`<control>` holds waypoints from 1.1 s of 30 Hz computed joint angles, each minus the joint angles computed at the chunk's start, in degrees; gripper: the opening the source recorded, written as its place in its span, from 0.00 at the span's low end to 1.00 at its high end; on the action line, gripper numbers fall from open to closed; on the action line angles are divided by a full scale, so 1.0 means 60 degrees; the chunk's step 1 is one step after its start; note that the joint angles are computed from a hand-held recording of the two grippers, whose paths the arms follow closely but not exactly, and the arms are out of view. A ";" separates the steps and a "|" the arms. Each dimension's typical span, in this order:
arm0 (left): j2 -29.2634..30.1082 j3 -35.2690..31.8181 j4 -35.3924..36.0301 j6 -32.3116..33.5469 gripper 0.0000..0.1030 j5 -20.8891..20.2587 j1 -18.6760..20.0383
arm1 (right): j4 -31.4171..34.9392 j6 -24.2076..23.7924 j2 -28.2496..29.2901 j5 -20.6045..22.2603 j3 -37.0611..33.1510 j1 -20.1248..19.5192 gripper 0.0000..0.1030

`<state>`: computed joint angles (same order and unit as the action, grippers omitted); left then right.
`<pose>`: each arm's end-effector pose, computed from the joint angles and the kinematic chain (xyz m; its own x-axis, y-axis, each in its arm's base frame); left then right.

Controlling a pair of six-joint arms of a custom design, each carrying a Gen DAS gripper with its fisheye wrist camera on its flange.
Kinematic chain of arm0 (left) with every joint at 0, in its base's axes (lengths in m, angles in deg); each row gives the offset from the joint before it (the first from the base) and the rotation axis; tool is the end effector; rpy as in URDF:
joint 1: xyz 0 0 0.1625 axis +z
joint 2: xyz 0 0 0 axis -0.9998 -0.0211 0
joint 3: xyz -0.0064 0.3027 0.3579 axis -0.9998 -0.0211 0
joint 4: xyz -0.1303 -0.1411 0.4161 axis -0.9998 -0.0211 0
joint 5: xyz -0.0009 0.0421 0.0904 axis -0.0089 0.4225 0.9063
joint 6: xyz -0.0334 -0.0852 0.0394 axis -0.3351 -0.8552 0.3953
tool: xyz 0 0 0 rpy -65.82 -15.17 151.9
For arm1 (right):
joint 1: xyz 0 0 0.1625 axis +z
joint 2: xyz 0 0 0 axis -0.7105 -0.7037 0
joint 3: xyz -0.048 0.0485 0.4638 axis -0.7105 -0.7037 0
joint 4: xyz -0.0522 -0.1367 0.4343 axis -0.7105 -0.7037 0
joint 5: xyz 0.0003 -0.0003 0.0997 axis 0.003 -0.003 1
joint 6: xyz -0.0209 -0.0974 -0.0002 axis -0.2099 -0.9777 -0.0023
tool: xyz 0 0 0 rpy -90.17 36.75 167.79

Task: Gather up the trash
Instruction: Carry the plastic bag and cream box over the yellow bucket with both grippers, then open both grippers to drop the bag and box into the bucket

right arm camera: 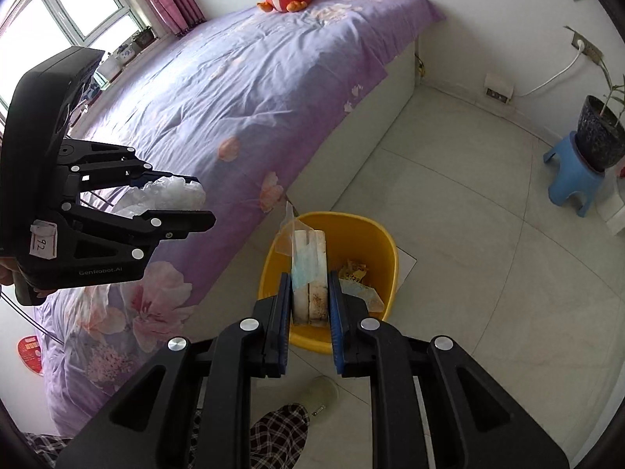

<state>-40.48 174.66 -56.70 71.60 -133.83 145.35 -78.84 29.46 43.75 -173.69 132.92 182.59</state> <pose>-0.1124 -0.4899 0.3312 -0.1052 0.9847 -0.1388 0.8782 0.1575 0.4517 0.4396 -0.3288 -0.0557 -0.8103 0.4013 0.4271 0.0348 0.7605 -0.6484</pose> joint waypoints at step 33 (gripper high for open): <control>0.2217 0.1334 -0.2438 -0.0418 0.62 0.1642 0.0863 | -0.4748 -0.3016 0.1545 0.1773 0.1208 -0.2907 0.43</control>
<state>-27.18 182.67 -71.33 69.10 -123.97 150.53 -107.33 11.36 53.02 -163.05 140.17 165.15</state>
